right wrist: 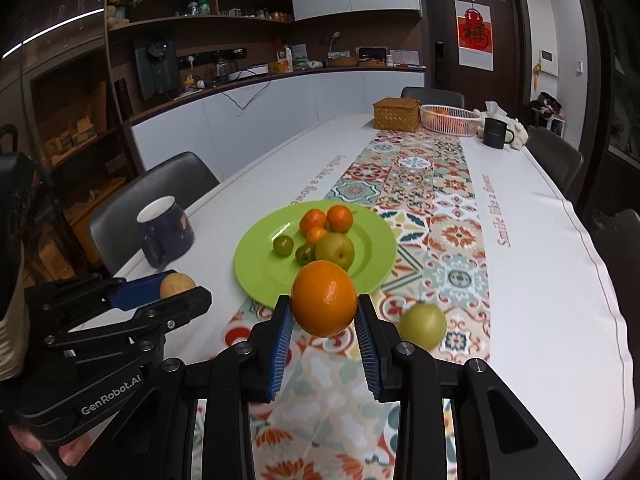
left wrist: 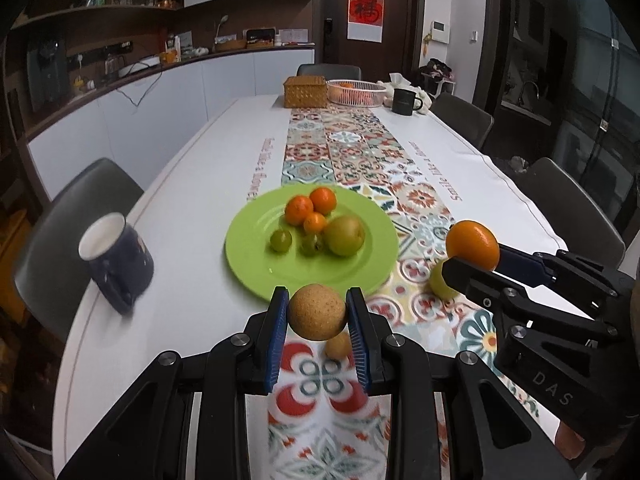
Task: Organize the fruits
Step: 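Carry the brown fruit and mandarin onto the green plate and open both tools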
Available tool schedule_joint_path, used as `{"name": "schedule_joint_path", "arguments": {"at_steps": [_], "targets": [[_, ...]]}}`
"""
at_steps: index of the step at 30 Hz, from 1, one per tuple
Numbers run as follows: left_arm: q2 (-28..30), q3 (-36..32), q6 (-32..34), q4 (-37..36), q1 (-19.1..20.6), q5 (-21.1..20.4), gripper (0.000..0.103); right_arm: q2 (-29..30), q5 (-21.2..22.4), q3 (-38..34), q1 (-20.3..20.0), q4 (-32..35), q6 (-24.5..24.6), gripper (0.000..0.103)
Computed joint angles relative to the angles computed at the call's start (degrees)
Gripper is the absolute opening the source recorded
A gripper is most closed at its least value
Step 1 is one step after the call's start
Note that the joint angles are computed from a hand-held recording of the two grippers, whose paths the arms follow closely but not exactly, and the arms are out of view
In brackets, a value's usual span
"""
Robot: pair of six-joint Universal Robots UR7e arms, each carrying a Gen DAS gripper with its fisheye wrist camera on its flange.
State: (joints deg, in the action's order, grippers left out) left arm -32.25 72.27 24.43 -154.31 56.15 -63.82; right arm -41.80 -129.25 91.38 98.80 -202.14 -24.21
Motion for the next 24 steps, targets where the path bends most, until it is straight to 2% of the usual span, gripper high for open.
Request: {"name": "schedule_joint_path", "arguments": {"at_steps": [9,14,24], "targets": [[5.14,-10.3,2.29,5.17,1.39,-0.58,0.029,1.96,0.99,-6.99,-1.3,8.19,1.54,0.033],[8.89,-17.97,3.01,11.45,3.03,-2.62,0.029,4.06,1.77,-11.16,-2.1,12.98,2.74,0.033],[16.69,-31.53,3.82,22.67,5.45,-2.79,0.029,8.11,2.53,-18.06,-3.84,21.46,4.83,0.033]]}}
